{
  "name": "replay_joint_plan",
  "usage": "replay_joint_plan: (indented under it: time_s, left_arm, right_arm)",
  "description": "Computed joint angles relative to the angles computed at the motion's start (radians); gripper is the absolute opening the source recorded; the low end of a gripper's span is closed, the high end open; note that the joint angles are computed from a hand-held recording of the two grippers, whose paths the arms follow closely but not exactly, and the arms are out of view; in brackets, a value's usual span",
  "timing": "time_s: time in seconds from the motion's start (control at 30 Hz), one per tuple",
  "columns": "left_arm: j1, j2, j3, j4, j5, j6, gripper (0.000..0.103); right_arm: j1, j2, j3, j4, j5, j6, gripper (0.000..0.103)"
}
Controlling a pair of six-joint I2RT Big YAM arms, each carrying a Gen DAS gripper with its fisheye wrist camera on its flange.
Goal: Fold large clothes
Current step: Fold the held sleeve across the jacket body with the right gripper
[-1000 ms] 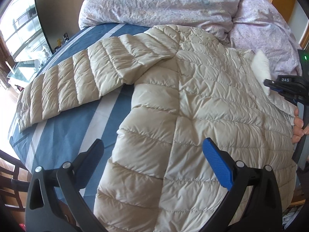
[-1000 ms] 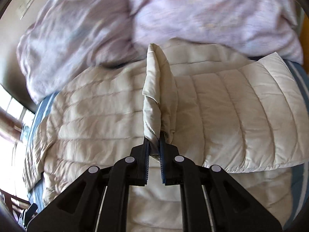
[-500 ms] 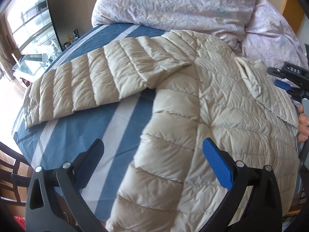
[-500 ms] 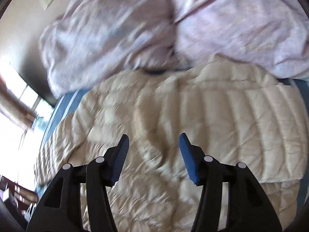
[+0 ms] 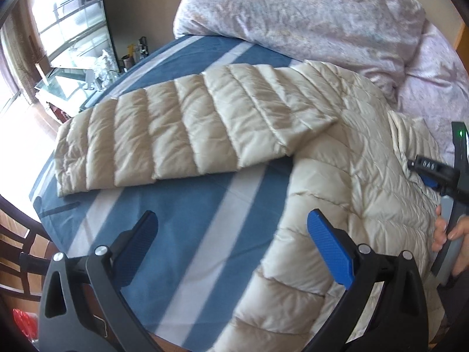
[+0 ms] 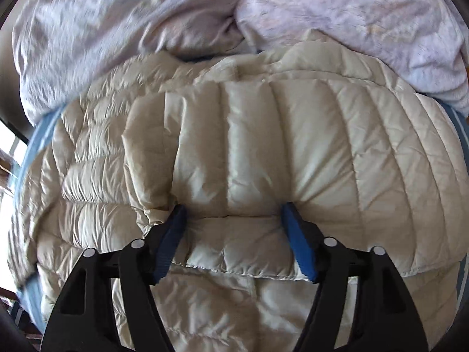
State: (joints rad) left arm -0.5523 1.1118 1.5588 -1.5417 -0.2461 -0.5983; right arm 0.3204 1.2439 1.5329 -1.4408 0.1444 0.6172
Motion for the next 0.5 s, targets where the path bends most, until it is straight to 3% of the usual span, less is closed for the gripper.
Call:
replay_joint_plan:
  time_s: [0.17, 0.3, 0.5]
  left_arm:
    - [0.075, -0.004, 0.005, -0.008, 0.002, 0.006, 0.101]
    - [0.146, -0.013, 0.004, -0.012, 0.003, 0.011, 0.101]
    - [0.293, -0.027, -0.014, -0.003, 0.079, 0.043, 0.101]
  right_arm:
    - [0.064, 0.036, 0.020, -0.022, 0.096, 0.020, 0.076]
    - [0.060, 0.031, 0.011, -0.012, 0.087, 0.022, 0.078]
    - [0.049, 0.036, 0.013, -0.008, 0.067, 0.004, 0.080]
